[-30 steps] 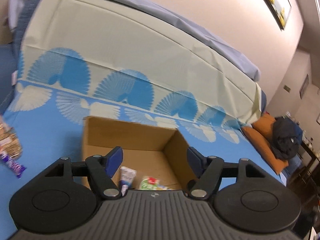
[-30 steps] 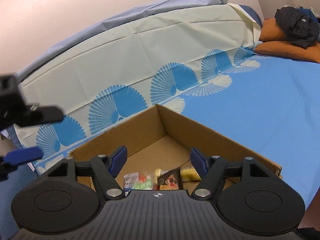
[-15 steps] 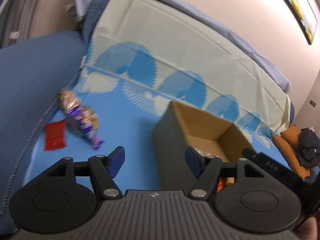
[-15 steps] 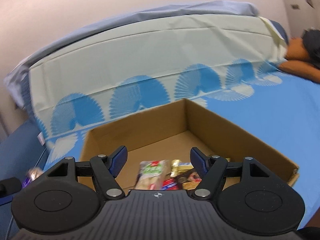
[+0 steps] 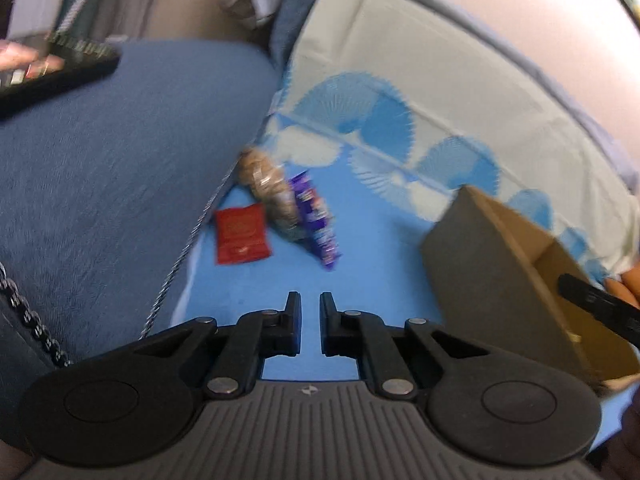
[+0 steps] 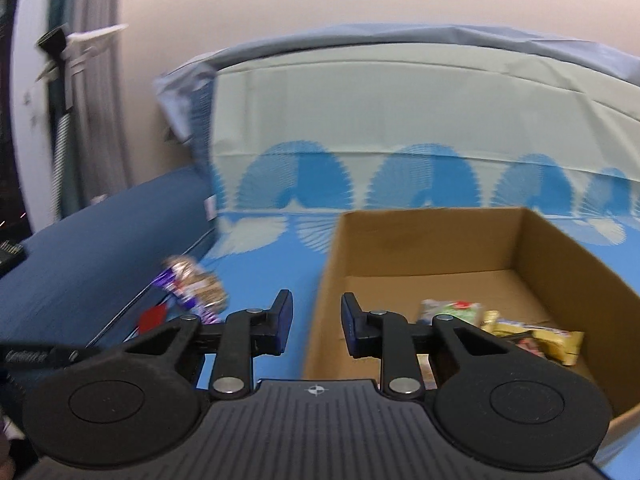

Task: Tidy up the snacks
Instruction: 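Grasp the purple candy bar with the right gripper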

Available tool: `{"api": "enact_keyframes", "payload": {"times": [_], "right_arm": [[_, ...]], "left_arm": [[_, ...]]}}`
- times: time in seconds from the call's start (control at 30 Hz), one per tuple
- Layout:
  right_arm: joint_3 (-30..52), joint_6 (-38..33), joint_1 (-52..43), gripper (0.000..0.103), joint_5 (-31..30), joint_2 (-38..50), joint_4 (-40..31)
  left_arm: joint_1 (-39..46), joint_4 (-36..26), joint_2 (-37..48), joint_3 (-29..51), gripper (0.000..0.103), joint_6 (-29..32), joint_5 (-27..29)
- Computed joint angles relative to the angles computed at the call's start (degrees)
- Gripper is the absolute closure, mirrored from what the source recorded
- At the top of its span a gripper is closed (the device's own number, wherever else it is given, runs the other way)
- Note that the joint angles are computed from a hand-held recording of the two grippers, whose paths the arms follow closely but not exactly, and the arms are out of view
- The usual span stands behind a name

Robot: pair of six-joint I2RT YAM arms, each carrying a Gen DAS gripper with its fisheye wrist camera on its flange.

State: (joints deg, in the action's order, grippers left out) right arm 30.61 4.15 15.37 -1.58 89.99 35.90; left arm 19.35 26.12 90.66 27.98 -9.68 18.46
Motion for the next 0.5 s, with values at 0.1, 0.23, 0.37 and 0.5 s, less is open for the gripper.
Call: {"api": "enact_keyframes", "payload": {"times": [0.1,0.23,0.37,0.5], "right_arm": [[0.4,-1.6,2.3,0.075,0.0,1.1,0.2],[0.5,-2.6,4.5,0.075,-0.1,2.3,0.7],[1.1,-2.9,5.5,0.075,-1.1,3.1,0.3],[1.3,-2.9,5.9,0.075,-2.1,3.1,-0.3]], "left_arm": [[-0.5,3.7,3.1,0.9,0.094,-2.3,-2.2],[-3.4,8.7,9.4,3.8,0.092,-4.6,-8.9],[-7.0,12.4,15.9,7.6,0.066,-5.6,-17.4],[-8.0,11.4,22.9,14.2,0.049,-8.2,-20.8]]}}
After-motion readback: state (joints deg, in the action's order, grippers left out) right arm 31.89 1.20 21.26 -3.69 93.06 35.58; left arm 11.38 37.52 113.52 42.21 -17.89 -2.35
